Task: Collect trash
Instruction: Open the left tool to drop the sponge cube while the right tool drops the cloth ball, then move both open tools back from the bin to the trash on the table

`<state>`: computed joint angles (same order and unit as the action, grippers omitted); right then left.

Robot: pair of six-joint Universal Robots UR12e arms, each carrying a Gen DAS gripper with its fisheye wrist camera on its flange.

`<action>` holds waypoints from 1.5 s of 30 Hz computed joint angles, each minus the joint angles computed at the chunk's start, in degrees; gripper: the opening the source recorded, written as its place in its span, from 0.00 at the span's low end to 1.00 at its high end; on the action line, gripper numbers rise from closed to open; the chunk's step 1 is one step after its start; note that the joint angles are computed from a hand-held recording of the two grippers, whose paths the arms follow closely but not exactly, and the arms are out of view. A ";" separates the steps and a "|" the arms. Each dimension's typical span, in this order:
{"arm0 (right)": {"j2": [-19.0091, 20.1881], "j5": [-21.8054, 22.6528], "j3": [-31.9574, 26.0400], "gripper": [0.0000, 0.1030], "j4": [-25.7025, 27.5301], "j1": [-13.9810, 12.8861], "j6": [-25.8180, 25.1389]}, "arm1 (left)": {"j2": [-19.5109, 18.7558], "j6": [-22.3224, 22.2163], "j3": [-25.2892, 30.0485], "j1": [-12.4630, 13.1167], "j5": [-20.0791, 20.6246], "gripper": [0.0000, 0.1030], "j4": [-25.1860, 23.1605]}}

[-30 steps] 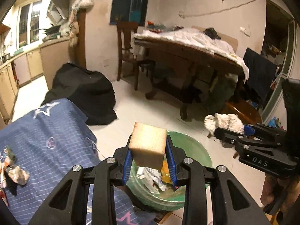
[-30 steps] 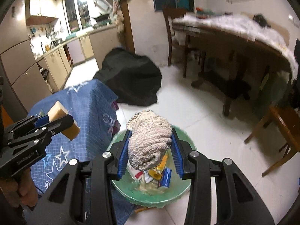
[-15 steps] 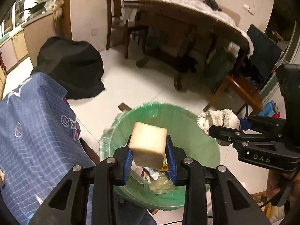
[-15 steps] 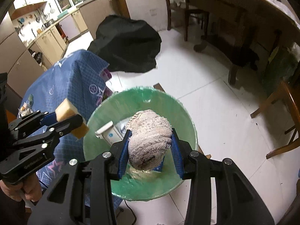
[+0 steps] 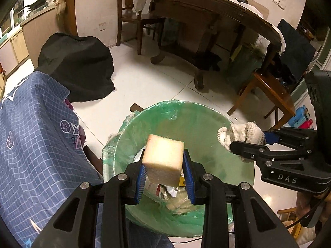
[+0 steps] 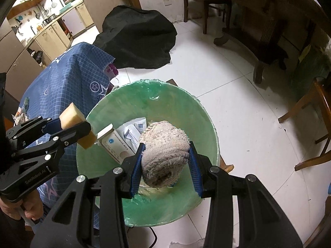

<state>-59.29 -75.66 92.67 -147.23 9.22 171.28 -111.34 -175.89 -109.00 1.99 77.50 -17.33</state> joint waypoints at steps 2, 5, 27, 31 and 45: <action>0.13 0.03 -0.08 0.37 -0.03 -0.01 -0.02 | 0.02 0.07 0.07 -0.17 0.27 0.32 -0.15; 0.20 0.22 -0.04 0.38 -0.20 -0.07 -0.05 | -0.18 -0.11 0.14 -0.31 0.81 0.32 -0.08; -0.03 1.81 1.09 0.56 -3.33 -0.77 2.05 | 0.16 -1.62 -0.32 -0.25 2.20 0.66 0.37; -0.13 1.70 1.26 0.56 -3.42 -0.81 2.12 | 0.30 -1.60 -0.45 -0.38 2.38 0.66 0.52; -3.27 2.22 6.48 0.60 -13.77 0.39 2.01 | 4.90 -0.01 -6.43 2.07 2.49 0.66 4.44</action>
